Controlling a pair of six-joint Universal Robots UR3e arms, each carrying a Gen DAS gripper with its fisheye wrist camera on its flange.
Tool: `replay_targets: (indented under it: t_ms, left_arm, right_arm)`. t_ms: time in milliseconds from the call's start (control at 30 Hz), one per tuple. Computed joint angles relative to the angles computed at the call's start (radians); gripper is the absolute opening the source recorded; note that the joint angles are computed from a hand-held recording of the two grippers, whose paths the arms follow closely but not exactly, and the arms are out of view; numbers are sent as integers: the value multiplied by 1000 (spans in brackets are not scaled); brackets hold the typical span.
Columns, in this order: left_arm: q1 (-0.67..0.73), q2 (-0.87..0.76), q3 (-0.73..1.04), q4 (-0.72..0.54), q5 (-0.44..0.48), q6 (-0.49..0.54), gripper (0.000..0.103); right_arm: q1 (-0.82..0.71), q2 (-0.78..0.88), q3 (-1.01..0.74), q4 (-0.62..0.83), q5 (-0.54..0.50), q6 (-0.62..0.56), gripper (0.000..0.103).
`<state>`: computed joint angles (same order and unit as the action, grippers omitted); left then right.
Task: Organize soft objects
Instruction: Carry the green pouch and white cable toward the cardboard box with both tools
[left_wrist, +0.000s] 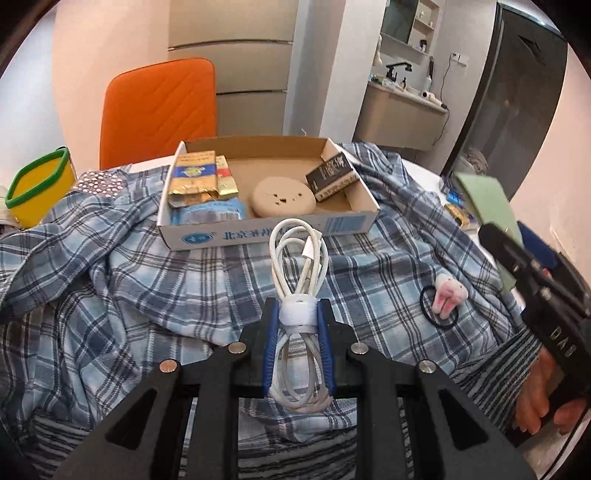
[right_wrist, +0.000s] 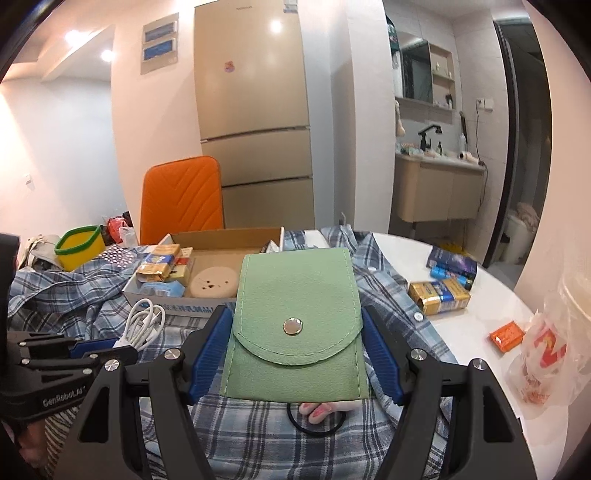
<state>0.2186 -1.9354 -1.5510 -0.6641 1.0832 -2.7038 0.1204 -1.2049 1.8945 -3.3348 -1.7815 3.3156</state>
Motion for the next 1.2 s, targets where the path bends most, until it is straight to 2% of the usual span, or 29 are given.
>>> replay_targets:
  t_ms: [167,267,400,567,733,967,1200]
  left_arm:
    - [29,21,-3,15,-21,4,19]
    - [40,24,15,12,-30,4,19]
    - [48,19,52,9,-31,-8,19]
    - [44,5,119,6,-38,-37,19]
    - [37,-16,207,14,-63,-78,19]
    - [31,-42,306,26,-89,-127,19]
    - [8,-136,483,12,-69,-194,19]
  right_arm:
    - [5,-8,-22,54,33,2,73]
    - [33,5,-53,56,-27,12,73]
    - [49,0,-82,74,-39,-5,73]
    - [66,-15,-186,166,-43,-35,73]
    - [87,8,-309,193,-74,-70,73]
    - [68,30,-444,255,-53,-52,73]
    - [59,96,-645,342,-62,-55,73]
